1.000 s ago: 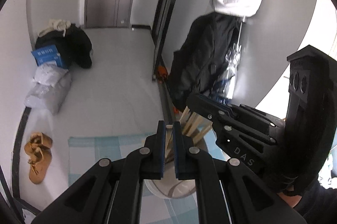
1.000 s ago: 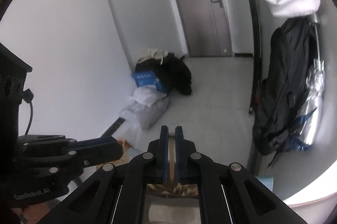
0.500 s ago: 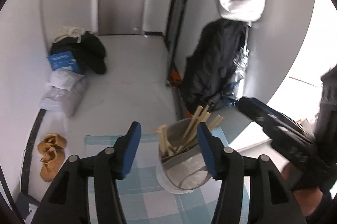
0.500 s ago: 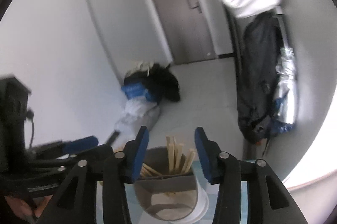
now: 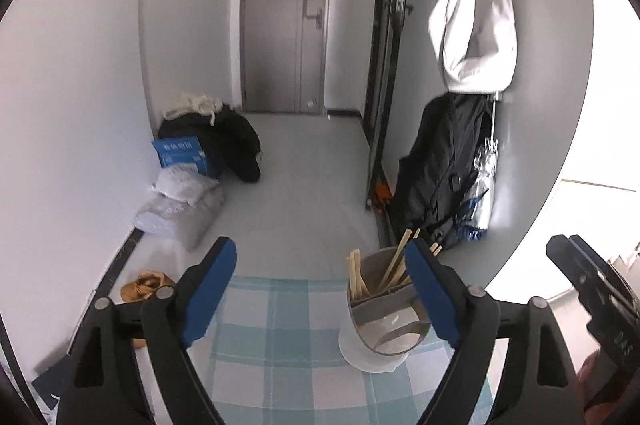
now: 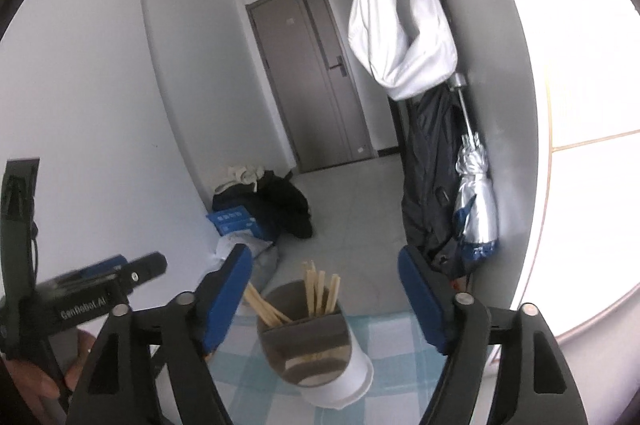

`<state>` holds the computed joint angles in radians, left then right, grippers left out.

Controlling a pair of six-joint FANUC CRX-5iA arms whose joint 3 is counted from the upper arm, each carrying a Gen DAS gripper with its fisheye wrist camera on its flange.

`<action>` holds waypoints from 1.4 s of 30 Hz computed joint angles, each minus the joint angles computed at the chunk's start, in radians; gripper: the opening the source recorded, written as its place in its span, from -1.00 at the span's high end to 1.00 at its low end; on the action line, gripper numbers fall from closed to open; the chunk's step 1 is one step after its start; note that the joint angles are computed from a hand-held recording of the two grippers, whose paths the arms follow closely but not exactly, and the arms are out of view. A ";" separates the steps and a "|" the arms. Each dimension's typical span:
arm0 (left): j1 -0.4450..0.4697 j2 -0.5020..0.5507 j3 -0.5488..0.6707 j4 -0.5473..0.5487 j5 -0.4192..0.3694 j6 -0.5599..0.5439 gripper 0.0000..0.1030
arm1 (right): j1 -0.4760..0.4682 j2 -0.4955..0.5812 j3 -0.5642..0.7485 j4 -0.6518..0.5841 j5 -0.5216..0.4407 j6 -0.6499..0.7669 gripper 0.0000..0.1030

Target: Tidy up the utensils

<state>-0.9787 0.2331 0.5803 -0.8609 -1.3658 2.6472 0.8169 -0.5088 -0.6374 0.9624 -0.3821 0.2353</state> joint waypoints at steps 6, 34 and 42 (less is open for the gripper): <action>-0.047 -0.025 -0.031 -0.051 -0.001 0.032 -0.62 | 0.063 -0.068 -0.064 0.106 -0.059 -0.074 -0.66; -0.159 -0.054 -0.097 -0.165 -0.058 0.192 -0.97 | 0.216 -0.194 -0.172 0.224 -0.223 -0.138 -0.97; -0.156 -0.049 -0.091 -0.155 -0.066 0.192 -0.97 | 0.227 -0.198 -0.168 0.201 -0.237 -0.135 -0.97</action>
